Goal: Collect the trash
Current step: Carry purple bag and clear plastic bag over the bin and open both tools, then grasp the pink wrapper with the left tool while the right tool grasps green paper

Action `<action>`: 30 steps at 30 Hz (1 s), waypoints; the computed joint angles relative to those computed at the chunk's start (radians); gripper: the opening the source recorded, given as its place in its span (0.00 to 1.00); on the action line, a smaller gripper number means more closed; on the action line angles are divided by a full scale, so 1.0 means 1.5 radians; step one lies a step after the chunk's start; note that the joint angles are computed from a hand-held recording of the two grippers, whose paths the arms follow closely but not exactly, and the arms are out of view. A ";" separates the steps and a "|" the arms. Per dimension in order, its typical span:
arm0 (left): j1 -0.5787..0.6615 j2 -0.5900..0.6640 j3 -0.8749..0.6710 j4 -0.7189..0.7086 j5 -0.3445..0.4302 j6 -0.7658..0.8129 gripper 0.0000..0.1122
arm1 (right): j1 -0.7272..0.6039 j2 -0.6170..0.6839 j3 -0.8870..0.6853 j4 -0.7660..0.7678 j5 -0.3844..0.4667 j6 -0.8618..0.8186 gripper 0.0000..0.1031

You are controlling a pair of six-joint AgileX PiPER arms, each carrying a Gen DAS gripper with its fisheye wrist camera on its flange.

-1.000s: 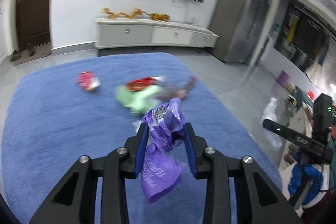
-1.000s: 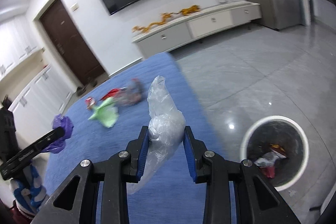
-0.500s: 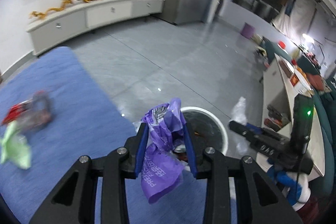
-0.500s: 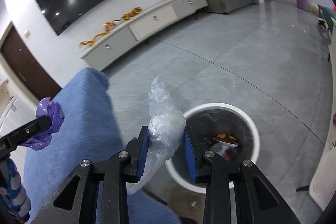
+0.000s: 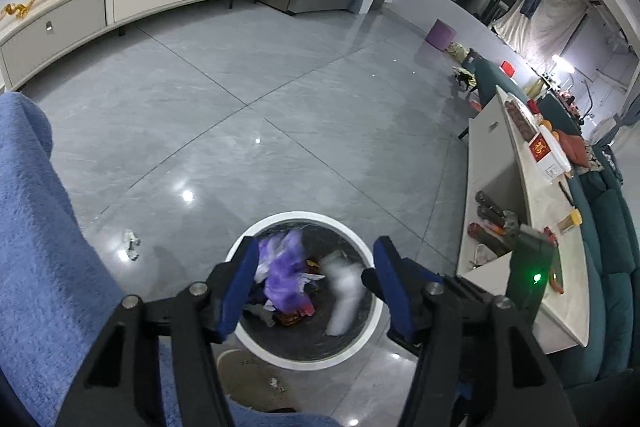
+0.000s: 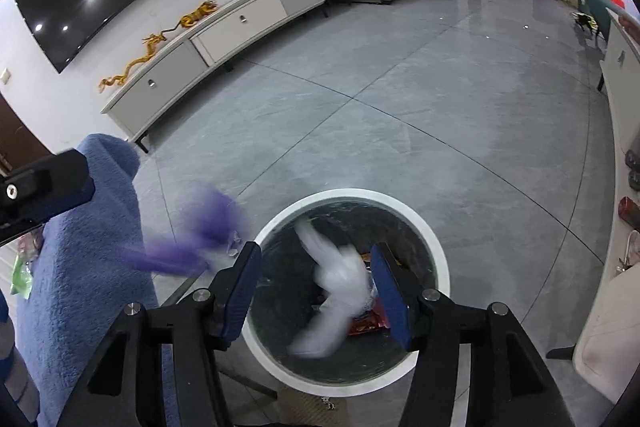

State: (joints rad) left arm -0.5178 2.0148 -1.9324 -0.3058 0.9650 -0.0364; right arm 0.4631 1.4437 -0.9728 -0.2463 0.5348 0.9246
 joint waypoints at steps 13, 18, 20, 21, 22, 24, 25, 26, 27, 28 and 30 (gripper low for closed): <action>0.032 -0.129 0.150 0.021 -0.044 0.003 0.51 | 0.042 -0.050 -0.002 -0.038 0.050 0.060 0.53; 0.070 -0.222 0.238 0.018 -0.068 0.013 0.51 | 0.116 -0.064 -0.048 -0.097 0.105 0.120 0.54; 0.092 -0.267 0.286 0.012 -0.079 0.027 0.51 | 0.148 -0.060 -0.073 -0.112 0.126 0.130 0.55; 0.102 -0.281 0.299 0.009 -0.079 0.032 0.51 | 0.172 -0.054 -0.092 -0.122 0.141 0.134 0.55; 0.116 -0.299 0.316 0.001 -0.078 0.041 0.51 | 0.187 -0.048 -0.108 -0.128 0.152 0.135 0.55; 0.154 -0.344 0.361 -0.021 -0.078 0.068 0.51 | 0.223 -0.037 -0.139 -0.144 0.173 0.143 0.55; 0.170 -0.364 0.379 -0.027 -0.079 0.078 0.52 | 0.240 -0.030 -0.157 -0.150 0.182 0.146 0.55; 0.187 -0.382 0.397 -0.035 -0.079 0.092 0.52 | 0.254 -0.023 -0.172 -0.154 0.190 0.147 0.55; 0.205 -0.401 0.414 -0.043 -0.079 0.106 0.52 | 0.271 -0.014 -0.192 -0.161 0.199 0.149 0.56; 0.233 -0.426 0.436 -0.054 -0.075 0.125 0.52 | 0.285 -0.004 -0.211 -0.165 0.208 0.150 0.56; 0.282 -0.460 0.465 -0.081 -0.066 0.163 0.52 | 0.310 0.016 -0.248 -0.169 0.220 0.146 0.58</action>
